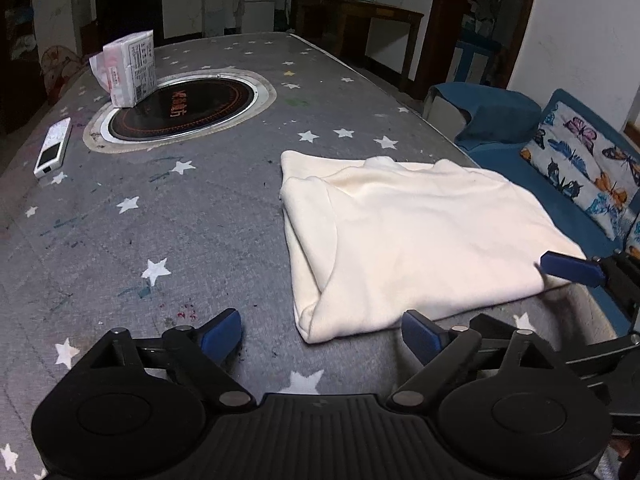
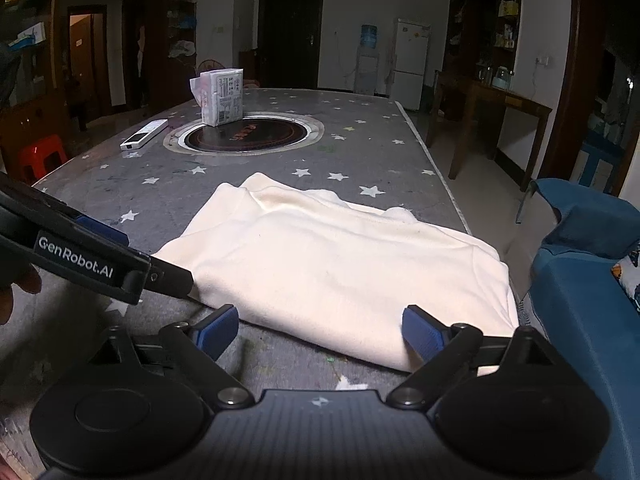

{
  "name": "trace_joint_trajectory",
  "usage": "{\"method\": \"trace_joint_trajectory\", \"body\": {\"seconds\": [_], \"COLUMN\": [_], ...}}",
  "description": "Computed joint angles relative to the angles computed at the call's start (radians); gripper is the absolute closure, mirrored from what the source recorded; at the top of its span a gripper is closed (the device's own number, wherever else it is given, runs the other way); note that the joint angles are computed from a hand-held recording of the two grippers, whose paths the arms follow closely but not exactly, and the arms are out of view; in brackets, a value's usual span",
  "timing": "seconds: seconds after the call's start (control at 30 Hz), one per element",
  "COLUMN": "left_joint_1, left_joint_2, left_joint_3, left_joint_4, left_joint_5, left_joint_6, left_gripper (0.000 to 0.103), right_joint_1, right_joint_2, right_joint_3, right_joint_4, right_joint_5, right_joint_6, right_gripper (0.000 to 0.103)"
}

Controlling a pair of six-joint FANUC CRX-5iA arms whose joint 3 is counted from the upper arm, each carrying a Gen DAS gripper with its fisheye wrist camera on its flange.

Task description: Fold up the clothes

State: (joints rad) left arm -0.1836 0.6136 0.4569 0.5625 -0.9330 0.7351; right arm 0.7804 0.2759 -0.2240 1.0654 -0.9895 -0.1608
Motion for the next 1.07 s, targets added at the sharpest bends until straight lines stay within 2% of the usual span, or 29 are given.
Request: {"method": "trace_joint_trajectory", "body": {"seconds": [0.23, 1.07], "left_joint_1": [0.001, 0.008], "left_joint_2": [-0.028, -0.091], "left_joint_3": [-0.046, -0.149], "left_joint_4": [0.007, 0.05], "left_joint_5": [0.028, 0.087], "left_joint_6": [-0.027, -0.088], "left_gripper": [0.008, 0.008], "right_joint_1": [0.016, 0.05], "right_joint_2": [-0.008, -0.009], "right_joint_3": [-0.013, -0.019], "right_joint_4": [-0.007, 0.005], "right_joint_5": [-0.012, -0.046], "right_joint_6": [-0.031, -0.043], "right_gripper": [0.01, 0.004]}}
